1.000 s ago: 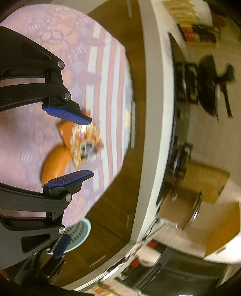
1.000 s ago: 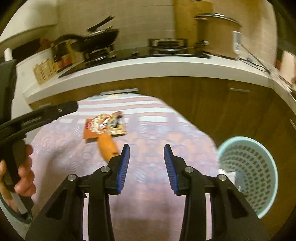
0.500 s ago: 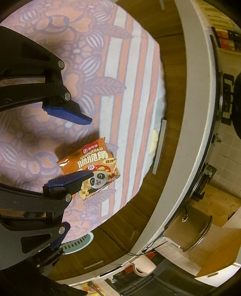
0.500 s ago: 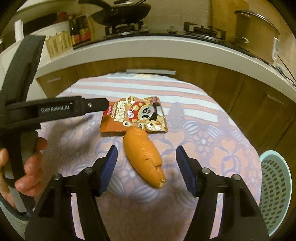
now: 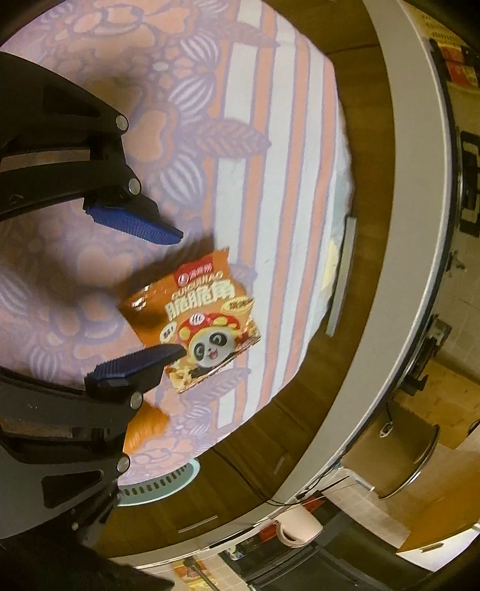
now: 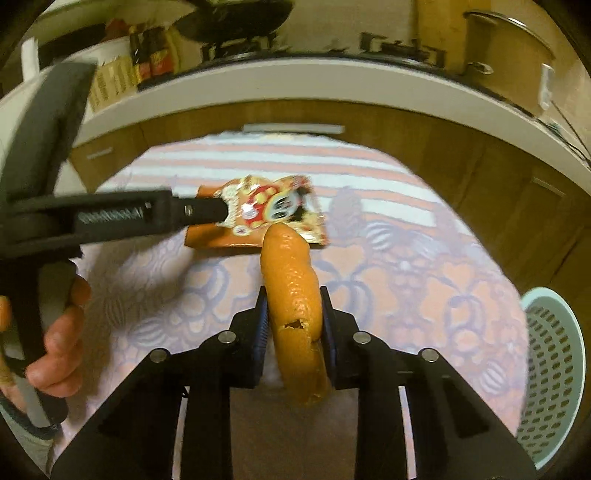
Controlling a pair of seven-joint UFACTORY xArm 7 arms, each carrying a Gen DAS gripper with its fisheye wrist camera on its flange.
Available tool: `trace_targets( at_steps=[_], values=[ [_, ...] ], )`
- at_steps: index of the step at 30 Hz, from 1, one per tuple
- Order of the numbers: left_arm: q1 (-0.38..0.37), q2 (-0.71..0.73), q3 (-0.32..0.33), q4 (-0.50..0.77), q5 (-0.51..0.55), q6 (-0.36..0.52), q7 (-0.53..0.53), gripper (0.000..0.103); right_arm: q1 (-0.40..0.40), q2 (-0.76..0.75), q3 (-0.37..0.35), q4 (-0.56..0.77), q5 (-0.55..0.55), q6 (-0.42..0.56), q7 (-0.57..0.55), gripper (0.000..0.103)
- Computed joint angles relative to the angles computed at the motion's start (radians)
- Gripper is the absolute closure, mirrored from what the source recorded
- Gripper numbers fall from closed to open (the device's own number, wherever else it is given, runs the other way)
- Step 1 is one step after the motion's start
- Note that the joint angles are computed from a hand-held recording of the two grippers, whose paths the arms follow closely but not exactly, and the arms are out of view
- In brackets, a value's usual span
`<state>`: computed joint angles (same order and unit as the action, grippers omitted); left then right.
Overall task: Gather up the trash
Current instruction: 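Grasp the panda snack wrapper with the left tool while the right tool grasps the sweet potato, then carry the wrapper and sweet potato over the blue basket and release both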
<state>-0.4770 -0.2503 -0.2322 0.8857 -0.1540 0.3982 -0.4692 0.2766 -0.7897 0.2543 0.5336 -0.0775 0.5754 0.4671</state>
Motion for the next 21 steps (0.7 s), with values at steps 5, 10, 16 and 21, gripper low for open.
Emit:
trace_targets(
  at_steps=[5,10,16,21],
  values=[
    [0.012,0.044,-0.04,0.046,0.08,0.029,-0.056,0.08,-0.019,-0.09,-0.038,-0.034,0.005,0.025,-0.007,0.081],
    [0.014,0.065,-0.065,0.071,0.171,0.028,-0.131,0.099,-0.051,-0.175,-0.069,-0.067,0.012,0.049,-0.024,0.081],
    [0.007,0.054,-0.073,0.084,0.231,-0.002,-0.177,0.101,-0.096,-0.261,-0.093,-0.094,0.016,0.083,-0.047,0.081],
    [0.01,0.022,-0.097,0.098,0.292,-0.018,-0.218,0.103,-0.129,-0.327,-0.109,-0.105,0.02,0.106,-0.063,0.081]
  ],
)
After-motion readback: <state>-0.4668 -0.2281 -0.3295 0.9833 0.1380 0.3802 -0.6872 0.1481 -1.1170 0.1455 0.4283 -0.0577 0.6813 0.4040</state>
